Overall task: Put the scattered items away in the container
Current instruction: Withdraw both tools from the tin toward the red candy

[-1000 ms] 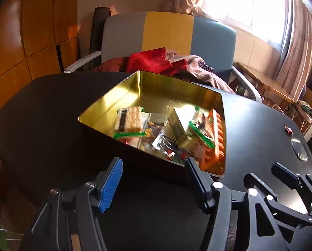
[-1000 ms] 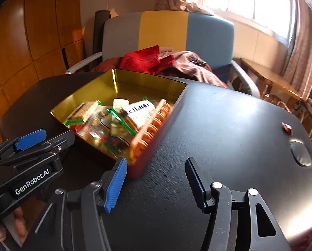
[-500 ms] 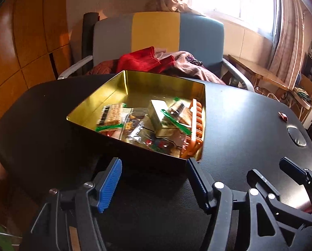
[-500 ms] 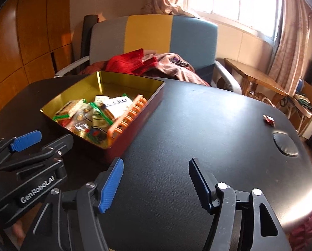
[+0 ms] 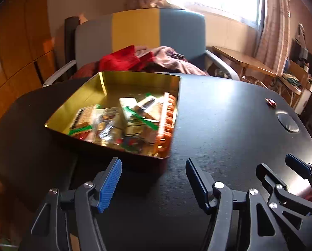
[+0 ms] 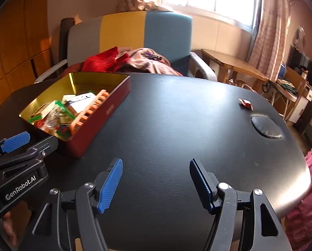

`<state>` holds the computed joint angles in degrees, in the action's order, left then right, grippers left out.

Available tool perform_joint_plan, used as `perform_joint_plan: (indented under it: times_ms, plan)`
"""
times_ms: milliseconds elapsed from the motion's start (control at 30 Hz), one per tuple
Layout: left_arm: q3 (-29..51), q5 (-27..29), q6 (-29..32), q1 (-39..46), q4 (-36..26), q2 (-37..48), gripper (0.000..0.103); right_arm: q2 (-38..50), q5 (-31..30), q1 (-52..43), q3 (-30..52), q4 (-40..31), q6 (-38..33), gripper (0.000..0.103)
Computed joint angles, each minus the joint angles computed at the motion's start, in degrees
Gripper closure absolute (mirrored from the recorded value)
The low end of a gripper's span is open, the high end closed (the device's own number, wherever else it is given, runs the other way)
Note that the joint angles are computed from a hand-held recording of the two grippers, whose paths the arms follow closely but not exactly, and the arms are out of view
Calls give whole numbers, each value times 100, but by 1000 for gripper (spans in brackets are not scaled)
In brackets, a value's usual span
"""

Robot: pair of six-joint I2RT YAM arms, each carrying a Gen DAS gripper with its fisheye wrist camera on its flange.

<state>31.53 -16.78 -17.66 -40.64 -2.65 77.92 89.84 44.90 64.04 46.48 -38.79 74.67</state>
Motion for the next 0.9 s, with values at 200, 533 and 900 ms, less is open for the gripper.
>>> perform_joint_plan:
  times_ms: [200, 533, 900]
  plan:
    - [257, 32, 36, -431, 86, 319, 38, -324, -12, -120, -315, -316, 327, 35]
    - [788, 149, 117, -833, 282, 1213, 38, -1261, -136, -1322, -1169, -75, -356, 35]
    - [1527, 323, 277, -979, 392, 2215, 38, -1793, -518, -3414, -1744, 1145, -2389, 35]
